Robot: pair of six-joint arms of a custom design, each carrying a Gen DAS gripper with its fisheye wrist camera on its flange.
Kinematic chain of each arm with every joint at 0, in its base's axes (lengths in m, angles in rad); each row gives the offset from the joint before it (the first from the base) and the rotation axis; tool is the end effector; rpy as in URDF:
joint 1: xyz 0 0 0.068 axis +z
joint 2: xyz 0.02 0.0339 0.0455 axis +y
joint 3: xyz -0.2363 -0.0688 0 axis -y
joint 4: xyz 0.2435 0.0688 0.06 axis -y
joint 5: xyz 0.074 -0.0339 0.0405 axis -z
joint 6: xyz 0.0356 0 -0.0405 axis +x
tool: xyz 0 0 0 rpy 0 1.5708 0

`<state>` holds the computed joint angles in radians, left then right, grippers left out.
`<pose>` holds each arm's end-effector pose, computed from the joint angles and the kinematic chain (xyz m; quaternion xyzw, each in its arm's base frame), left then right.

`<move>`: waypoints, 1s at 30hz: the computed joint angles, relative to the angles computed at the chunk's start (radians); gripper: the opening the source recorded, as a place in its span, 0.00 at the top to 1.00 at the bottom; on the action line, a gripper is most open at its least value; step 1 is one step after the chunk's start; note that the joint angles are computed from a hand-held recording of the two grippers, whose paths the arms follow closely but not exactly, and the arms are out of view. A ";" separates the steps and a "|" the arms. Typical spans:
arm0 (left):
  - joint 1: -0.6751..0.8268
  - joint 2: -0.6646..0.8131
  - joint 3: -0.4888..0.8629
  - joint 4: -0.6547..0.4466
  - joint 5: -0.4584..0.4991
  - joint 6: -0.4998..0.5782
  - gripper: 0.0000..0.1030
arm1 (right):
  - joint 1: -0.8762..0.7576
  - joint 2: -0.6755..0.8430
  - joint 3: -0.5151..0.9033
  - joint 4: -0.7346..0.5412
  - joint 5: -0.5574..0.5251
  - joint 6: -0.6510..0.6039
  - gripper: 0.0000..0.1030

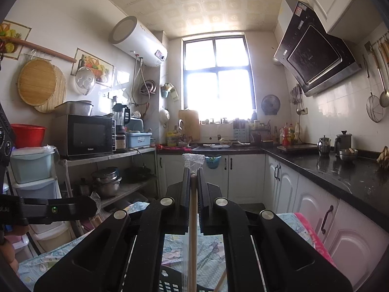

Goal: Organize utensils
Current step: 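Raise the held chopsticks upright and carry both tools above the caddy, then open the right tool into the caddy while the left tool releases its chopstick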

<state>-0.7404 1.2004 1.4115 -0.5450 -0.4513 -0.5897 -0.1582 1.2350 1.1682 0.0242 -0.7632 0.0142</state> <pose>0.2025 -0.1640 0.4087 -0.0696 0.8016 -0.2053 0.5571 0.2890 -0.0212 0.3760 -0.1990 0.6898 0.2220 0.6598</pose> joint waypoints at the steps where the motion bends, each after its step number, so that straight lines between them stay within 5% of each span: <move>1: 0.001 -0.002 -0.011 0.007 0.001 -0.003 1.00 | 0.001 0.005 -0.003 0.004 0.002 0.003 0.95; 19: 0.020 -0.024 -0.117 0.043 0.034 -0.054 1.00 | 0.028 0.035 -0.082 -0.021 0.052 -0.027 0.94; 22: 0.020 -0.033 -0.137 0.047 0.032 -0.068 1.00 | 0.008 0.037 -0.081 -0.049 0.035 -0.014 0.78; 27: 0.019 -0.036 -0.142 0.029 0.022 -0.085 0.98 | -0.022 0.024 -0.070 -0.119 0.018 -0.021 0.71; 30: 0.002 -0.042 -0.138 0.010 -0.008 -0.093 0.84 | -0.045 0.023 -0.048 -0.184 0.013 -0.030 0.68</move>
<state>-0.7382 1.1580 1.2737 -0.5349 -0.4597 -0.6823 -0.2030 1.2580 1.1202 -0.1601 -0.7501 -0.0155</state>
